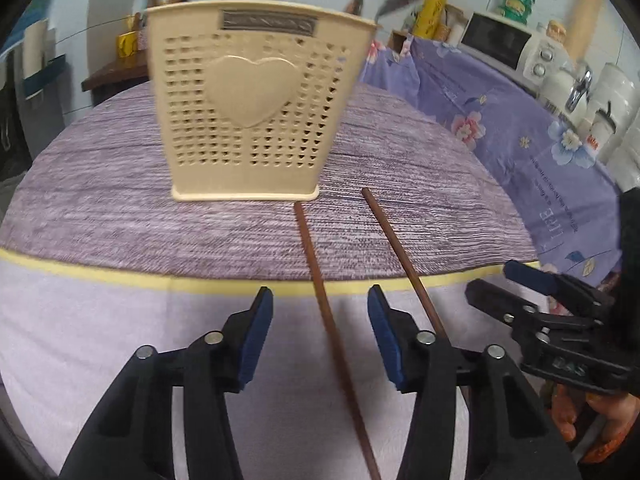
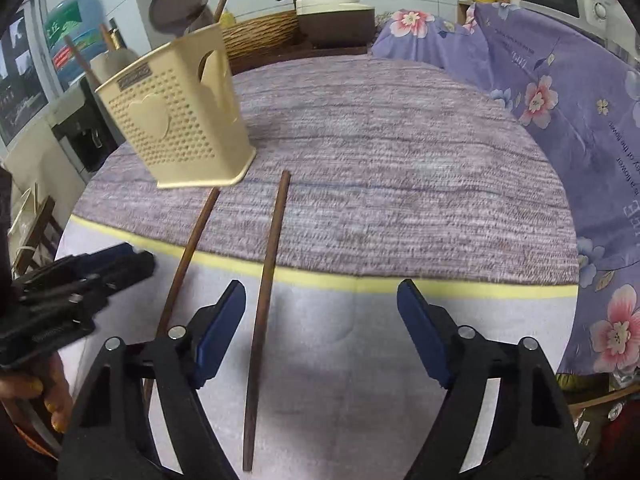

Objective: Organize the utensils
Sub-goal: 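Grasp one brown chopstick with the left gripper while the right gripper grasps the other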

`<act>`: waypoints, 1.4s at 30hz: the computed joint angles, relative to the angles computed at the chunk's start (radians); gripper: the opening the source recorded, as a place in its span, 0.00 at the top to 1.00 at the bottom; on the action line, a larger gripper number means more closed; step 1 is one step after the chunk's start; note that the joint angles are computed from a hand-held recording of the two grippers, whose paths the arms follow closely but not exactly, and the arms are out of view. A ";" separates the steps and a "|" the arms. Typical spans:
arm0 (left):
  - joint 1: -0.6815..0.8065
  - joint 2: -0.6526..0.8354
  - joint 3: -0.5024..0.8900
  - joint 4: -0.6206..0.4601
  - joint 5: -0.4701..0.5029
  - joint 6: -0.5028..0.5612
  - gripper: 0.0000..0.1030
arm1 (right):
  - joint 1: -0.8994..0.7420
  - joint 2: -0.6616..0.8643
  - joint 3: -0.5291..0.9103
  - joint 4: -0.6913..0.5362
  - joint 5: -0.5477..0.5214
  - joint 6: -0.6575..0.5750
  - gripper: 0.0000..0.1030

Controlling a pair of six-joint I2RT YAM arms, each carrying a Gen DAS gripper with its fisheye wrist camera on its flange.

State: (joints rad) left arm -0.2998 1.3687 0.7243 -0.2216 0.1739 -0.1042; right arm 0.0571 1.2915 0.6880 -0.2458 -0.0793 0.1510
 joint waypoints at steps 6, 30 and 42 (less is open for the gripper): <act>-0.045 0.194 0.141 -0.006 -0.083 -0.019 0.72 | -0.012 0.022 0.004 0.016 0.002 -0.008 0.25; 0.168 0.144 0.104 -0.062 -0.039 0.113 0.93 | 0.085 0.419 0.332 -0.018 0.044 -0.030 0.55; 0.133 0.176 0.114 -0.015 -0.075 0.098 0.93 | 0.138 0.480 0.391 0.007 0.160 -0.014 0.79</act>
State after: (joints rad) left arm -0.1670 1.5447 0.8380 -0.2370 0.0993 -0.0060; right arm 0.1952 1.7717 1.0786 -0.2386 0.0803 0.1370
